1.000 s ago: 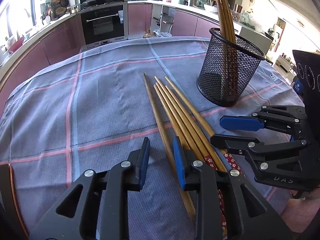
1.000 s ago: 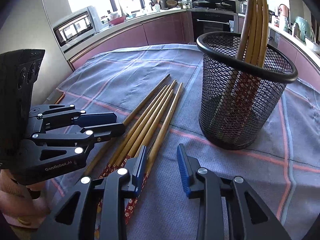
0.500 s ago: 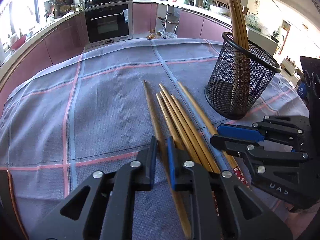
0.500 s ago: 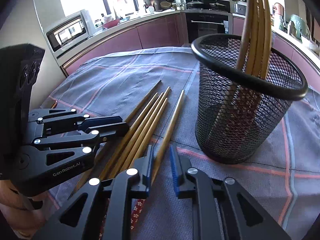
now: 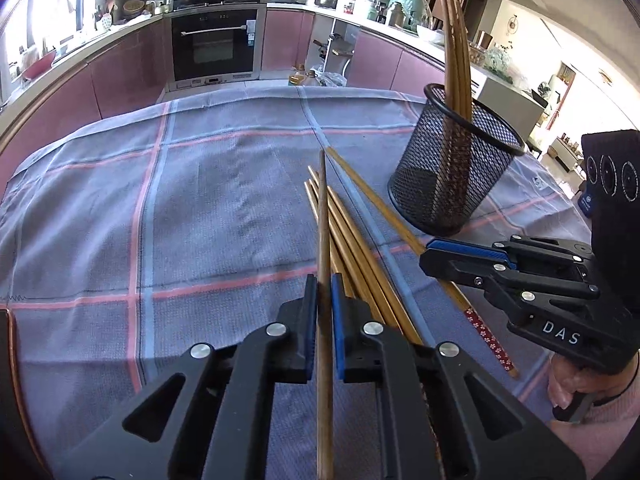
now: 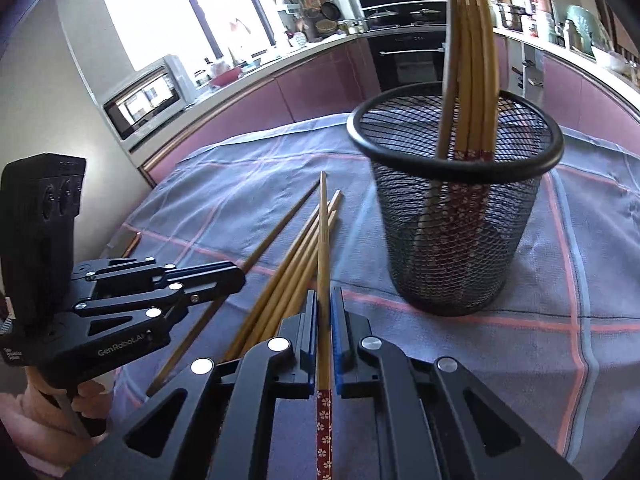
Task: Organize utensils
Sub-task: 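Lift the left gripper's chopstick toward the cup while the right gripper lifts its own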
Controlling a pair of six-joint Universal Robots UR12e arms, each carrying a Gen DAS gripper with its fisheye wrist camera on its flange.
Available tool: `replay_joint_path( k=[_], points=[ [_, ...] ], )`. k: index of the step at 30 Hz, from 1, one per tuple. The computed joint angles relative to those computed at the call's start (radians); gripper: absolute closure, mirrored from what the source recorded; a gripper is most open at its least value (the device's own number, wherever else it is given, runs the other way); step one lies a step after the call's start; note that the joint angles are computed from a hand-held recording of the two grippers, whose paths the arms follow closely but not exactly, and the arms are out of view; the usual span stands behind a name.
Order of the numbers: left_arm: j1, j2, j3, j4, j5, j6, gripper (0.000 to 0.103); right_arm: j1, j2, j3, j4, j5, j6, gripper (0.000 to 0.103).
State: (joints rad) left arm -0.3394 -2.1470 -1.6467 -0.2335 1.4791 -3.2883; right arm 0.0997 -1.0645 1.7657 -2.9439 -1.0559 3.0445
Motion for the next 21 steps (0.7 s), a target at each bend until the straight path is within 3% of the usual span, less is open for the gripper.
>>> replay_joint_path(
  k=[8,16,21],
  points=[
    [-0.002,0.002,-0.008,-0.026,-0.007,0.024,0.095,0.010,0.000,-0.014,0.083,-0.012,-0.066,0.096],
    [-0.001,-0.012,0.017,-0.056,-0.008,0.061,0.093,0.025,0.012,-0.033,0.102,-0.044,-0.088,0.095],
    [0.000,-0.018,0.028,-0.059,-0.010,0.045,0.095,0.022,0.015,-0.035,0.092,-0.041,-0.083,0.096]
  ],
)
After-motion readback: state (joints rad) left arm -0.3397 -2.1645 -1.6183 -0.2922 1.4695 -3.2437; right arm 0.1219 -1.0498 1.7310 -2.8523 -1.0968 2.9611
